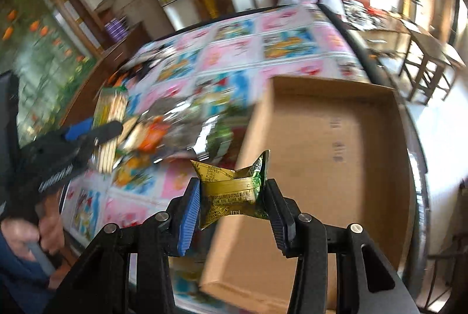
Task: Organize snacks
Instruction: 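Carry the cracker pack with the left tool while the right tool carries the yellow bag to the box, then open the left tool to drop the cracker pack while the right tool drops the yellow bag in the box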
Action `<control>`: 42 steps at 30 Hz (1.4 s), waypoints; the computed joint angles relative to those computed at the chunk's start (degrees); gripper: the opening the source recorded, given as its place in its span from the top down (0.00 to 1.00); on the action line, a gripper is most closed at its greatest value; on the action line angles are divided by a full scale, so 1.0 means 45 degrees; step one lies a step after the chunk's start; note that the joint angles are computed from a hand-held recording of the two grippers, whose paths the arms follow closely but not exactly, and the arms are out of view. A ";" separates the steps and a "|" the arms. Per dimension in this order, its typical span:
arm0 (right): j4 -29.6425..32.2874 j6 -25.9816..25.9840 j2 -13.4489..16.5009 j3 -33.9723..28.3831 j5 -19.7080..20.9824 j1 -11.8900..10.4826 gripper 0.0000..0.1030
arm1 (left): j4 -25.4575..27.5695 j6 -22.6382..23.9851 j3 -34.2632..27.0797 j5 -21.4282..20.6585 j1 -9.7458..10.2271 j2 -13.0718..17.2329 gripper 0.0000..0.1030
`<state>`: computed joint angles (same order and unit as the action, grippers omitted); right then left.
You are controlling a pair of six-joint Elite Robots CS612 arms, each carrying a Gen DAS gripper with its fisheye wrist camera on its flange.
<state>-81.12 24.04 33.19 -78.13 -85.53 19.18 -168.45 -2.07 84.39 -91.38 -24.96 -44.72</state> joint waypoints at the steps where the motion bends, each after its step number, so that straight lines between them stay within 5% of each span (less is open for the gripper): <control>1: 0.0092 0.0188 0.0069 -0.0175 -0.0020 -0.0155 0.54 | 0.0172 -0.0005 -0.0173 -0.0331 -0.0046 0.0080 0.56; 8: 0.0285 0.1440 0.0258 -0.0345 0.0065 -0.0994 0.54 | 0.2488 0.0014 -0.2415 -0.2468 -0.0545 0.1417 0.56; 18: 0.0238 0.0954 -0.0072 0.0803 -0.0477 -0.1414 0.53 | 0.3754 -0.0360 -0.3775 -0.2547 -0.0851 0.2527 0.57; 34: 0.0567 0.0991 -0.0083 0.1193 -0.0490 -0.1524 0.46 | 0.3390 0.0077 -0.3589 -0.2380 -0.0951 0.2595 0.56; 42: 0.0476 0.1274 0.0052 0.0626 -0.0716 -0.1421 0.45 | 0.2715 0.0236 -0.2757 -0.2719 -0.0869 0.1997 0.48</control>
